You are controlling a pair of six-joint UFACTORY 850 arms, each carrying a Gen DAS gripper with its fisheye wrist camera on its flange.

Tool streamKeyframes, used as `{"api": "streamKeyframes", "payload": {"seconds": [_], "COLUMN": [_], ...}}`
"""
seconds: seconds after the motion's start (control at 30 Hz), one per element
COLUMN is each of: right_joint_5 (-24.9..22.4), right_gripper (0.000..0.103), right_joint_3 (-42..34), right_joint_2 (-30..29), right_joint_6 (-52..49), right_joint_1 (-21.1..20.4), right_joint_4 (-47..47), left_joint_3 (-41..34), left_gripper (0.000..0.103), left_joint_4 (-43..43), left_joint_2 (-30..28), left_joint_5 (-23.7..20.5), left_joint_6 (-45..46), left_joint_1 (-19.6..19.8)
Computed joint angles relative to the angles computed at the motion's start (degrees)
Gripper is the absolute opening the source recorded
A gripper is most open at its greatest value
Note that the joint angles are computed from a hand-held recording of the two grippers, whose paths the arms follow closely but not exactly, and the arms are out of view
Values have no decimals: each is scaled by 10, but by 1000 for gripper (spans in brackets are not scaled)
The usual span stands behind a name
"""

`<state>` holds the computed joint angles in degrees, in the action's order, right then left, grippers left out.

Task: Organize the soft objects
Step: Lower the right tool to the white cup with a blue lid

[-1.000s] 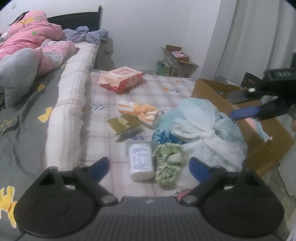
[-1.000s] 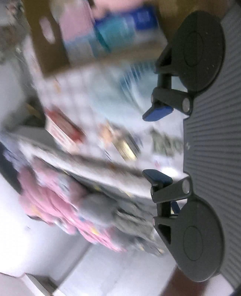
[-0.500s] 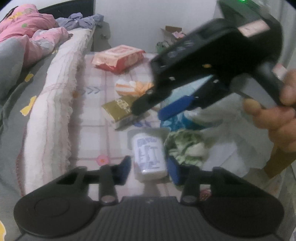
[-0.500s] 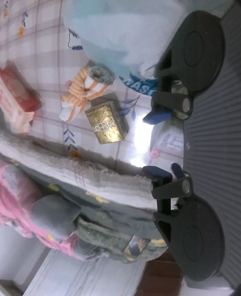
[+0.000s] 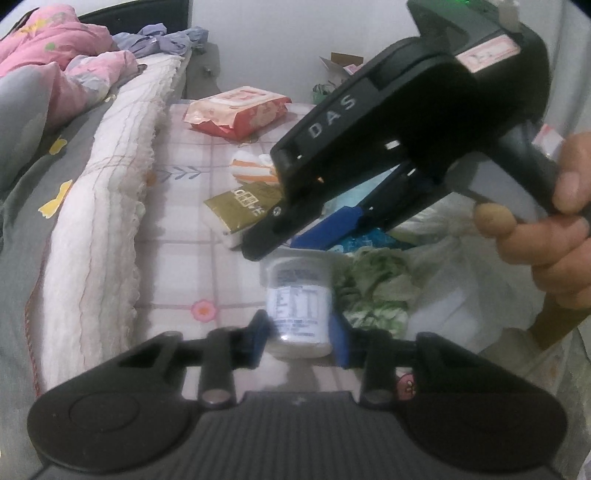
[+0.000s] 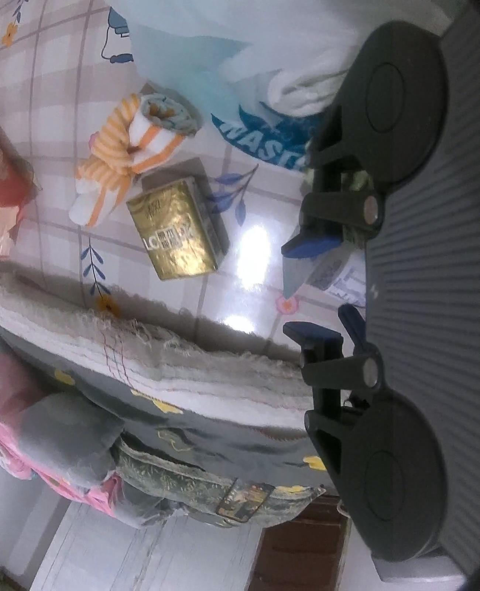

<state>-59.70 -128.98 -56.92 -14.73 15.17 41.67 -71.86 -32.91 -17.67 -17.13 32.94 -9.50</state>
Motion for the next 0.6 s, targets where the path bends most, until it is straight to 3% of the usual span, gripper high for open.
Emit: {"api": "streamKeyframes", "payload": {"seconds": [0.37,0.6], "right_joint_5": [24,20], "right_gripper": [37,37], "right_joint_3": [105,167], "right_joint_2": [71,109], "right_joint_6": [-59,-92], "right_joint_1": [0,4], "right_joint_4": [51,81], "left_joint_3": [27,56], "left_gripper": [37,37], "left_joint_4": [-60,-20], "left_joint_2": [18,40], "left_joint_5": [-1,5], "left_joint_6": [64,42], "left_joint_1": [8,6]}}
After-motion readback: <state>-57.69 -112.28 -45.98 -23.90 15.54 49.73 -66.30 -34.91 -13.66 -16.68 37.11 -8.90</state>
